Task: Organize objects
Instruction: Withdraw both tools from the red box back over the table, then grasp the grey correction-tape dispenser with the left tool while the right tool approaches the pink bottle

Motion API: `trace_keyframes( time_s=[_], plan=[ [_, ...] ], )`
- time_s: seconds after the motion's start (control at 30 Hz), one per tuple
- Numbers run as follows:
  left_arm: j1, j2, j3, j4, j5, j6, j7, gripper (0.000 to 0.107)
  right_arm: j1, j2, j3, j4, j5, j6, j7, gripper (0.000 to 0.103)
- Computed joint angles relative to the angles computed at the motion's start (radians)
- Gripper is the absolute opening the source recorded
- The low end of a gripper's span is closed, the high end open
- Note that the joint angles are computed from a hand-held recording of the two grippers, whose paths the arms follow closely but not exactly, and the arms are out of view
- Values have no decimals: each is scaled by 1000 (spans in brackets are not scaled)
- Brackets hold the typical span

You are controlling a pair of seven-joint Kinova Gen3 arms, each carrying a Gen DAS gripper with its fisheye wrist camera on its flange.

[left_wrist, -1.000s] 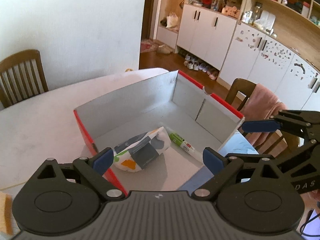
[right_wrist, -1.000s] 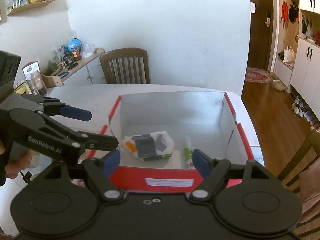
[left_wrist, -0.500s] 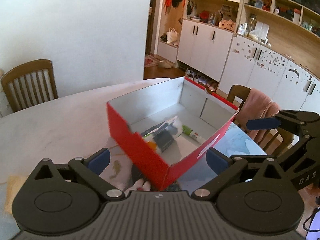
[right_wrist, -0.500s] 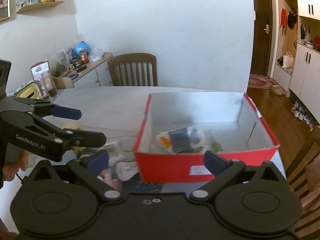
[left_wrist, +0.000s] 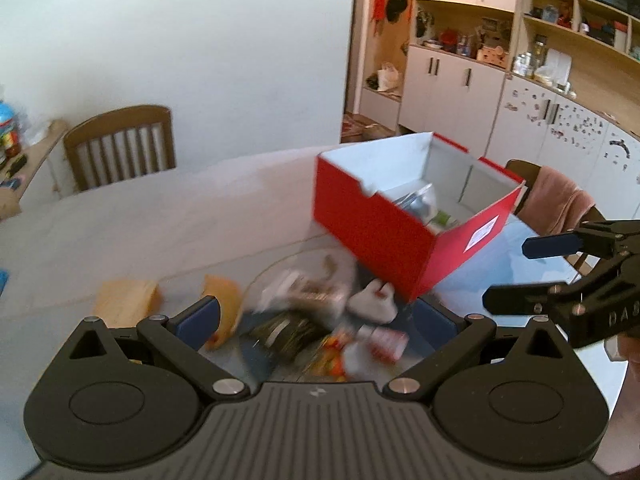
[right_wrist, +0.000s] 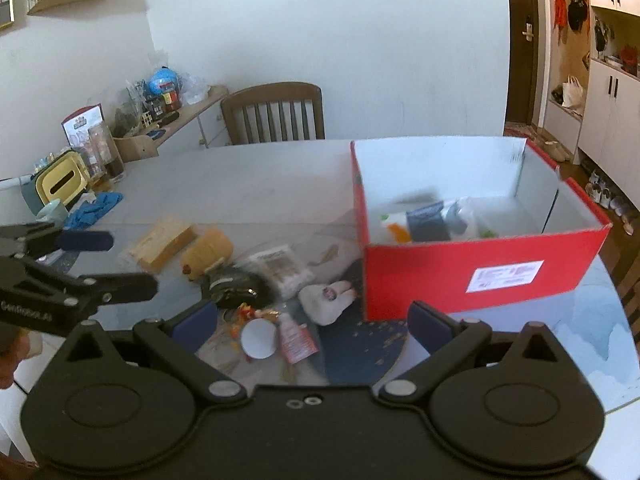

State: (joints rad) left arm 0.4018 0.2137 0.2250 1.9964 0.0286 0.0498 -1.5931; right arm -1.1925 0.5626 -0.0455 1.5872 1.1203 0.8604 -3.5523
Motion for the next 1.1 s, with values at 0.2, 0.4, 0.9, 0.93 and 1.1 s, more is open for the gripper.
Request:
trace_keyframes(
  time_s=[0.2, 0.4, 0.9, 0.93, 1.1],
  plan=[
    [-185, -9, 138, 99, 0, -47, -23, 103, -4, 61, 3, -75, -53, 20, 75, 101],
    [-233, 25, 157, 160, -42, -109, -13, 103, 2, 104, 24, -107, -105, -18, 177, 101],
    [-19, 136, -75, 198, -57, -245, -83, 103, 24, 201, 95, -166, -262, -75, 342, 84],
    [-10, 144, -82, 195, -53, -247, -91, 103, 26, 207, 99, -172, -271, -79, 352, 83],
    [-13, 175, -74, 180, -49, -250, -107, 102, 31, 225, 115, -188, -311, -100, 396, 75]
  ],
)
